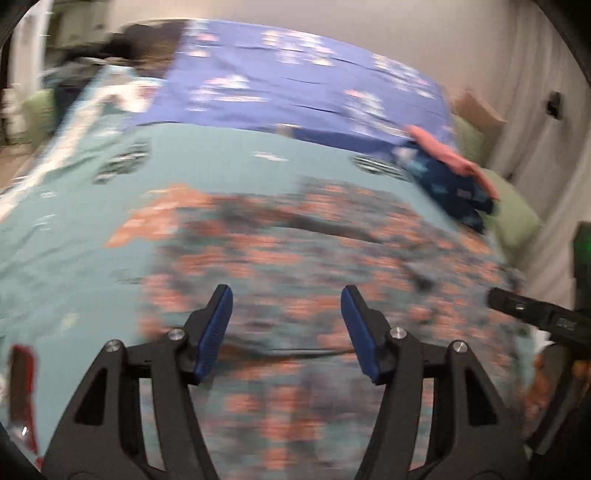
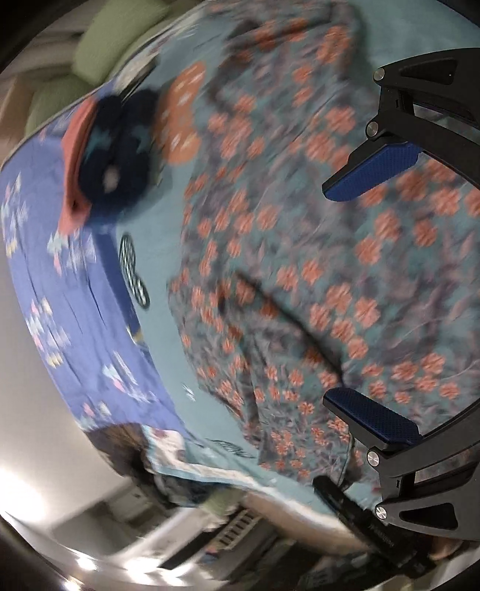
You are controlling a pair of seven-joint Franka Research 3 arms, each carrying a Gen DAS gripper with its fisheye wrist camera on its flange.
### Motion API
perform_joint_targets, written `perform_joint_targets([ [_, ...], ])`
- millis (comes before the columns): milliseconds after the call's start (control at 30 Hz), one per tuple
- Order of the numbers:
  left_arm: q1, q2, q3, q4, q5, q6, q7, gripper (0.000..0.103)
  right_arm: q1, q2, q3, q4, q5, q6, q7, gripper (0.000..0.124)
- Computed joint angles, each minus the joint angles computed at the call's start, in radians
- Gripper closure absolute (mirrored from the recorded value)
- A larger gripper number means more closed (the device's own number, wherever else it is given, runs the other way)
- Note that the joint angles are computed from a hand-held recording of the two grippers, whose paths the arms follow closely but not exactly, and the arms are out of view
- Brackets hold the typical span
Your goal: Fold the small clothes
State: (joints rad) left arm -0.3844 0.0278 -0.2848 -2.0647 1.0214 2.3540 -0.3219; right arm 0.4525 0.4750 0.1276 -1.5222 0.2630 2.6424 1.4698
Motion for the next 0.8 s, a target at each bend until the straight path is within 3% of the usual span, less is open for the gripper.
perform_joint_targets([
  [100, 0.004, -0.032, 0.0, -0.041, -0.047, -0.076, -0.018, 0.041, 0.098, 0.107, -0.057, 0.157, -0.145, -0.065, 0.058, 0.021],
  [200, 0.018, -0.054, -0.001, -0.078, -0.075, -0.072, -0.021, 0.041, 0.164, 0.228, -0.116, 0.338, -0.259, -0.189, 0.134, 0.024],
  [267, 0.024, -0.05, -0.003, -0.085, -0.092, -0.071, -0.008, 0.041, 0.175, 0.265, -0.146, 0.383, -0.296, -0.234, 0.202, 0.042],
  [400, 0.034, -0.068, -0.004, -0.133, -0.115, -0.044, -0.011, 0.04, 0.021, 0.118, -0.066, 0.135, -0.113, -0.081, 0.259, 0.043],
  [500, 0.051, -0.085, 0.002, -0.172, -0.1, 0.014, -0.065, 0.04, -0.032, -0.001, -0.086, -0.051, -0.04, -0.002, 0.365, 0.05],
  [633, 0.069, -0.095, -0.002, -0.181, -0.062, 0.04, -0.101, 0.04, -0.144, -0.073, 0.003, -0.154, 0.119, 0.015, 0.234, 0.053],
  [733, 0.076, -0.098, -0.003, -0.174, -0.062, 0.034, -0.1, 0.04, -0.181, -0.051, 0.064, -0.114, 0.228, -0.021, 0.081, 0.053],
  [800, 0.081, -0.113, -0.002, -0.185, -0.056, 0.047, -0.115, 0.04, -0.202, 0.017, 0.107, -0.014, 0.309, -0.083, -0.033, 0.053],
])
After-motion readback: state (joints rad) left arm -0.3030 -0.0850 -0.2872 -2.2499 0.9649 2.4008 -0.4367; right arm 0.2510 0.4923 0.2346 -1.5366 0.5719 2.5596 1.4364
